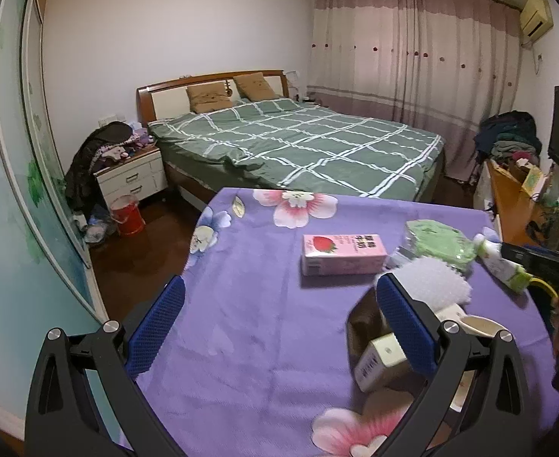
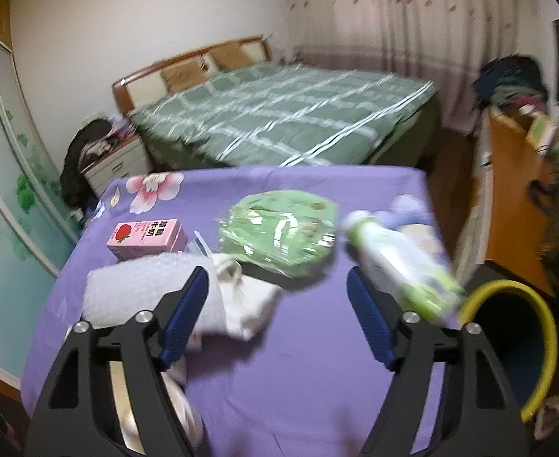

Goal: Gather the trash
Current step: 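Grasp the green plastic-wrapped packet with the right gripper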

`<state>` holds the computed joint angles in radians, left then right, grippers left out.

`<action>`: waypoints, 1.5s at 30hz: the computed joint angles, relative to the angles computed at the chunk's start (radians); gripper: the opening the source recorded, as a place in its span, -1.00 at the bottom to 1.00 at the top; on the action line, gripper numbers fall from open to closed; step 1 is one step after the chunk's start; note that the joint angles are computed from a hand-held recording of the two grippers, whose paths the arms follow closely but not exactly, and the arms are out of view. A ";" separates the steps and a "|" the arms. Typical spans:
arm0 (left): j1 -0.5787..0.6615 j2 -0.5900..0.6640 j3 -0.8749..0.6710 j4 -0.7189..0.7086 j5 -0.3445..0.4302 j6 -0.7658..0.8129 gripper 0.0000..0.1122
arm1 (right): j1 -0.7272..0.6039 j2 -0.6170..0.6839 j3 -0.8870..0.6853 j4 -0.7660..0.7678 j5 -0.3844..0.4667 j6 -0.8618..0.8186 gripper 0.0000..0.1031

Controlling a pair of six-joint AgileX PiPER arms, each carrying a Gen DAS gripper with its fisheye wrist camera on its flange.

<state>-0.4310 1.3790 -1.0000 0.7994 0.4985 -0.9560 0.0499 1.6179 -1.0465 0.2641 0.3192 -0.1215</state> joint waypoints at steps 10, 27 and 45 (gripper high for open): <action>0.061 0.103 -0.062 -0.078 -0.043 0.083 0.77 | 0.025 0.435 -0.550 -0.113 0.295 0.082 0.61; 0.068 0.153 -0.091 -0.138 -0.064 0.138 0.77 | 0.083 0.796 -1.095 -0.248 0.633 0.200 0.65; 0.081 0.101 -0.041 -0.162 -0.093 0.160 0.77 | 0.046 0.470 -0.739 -0.089 0.401 0.080 -0.76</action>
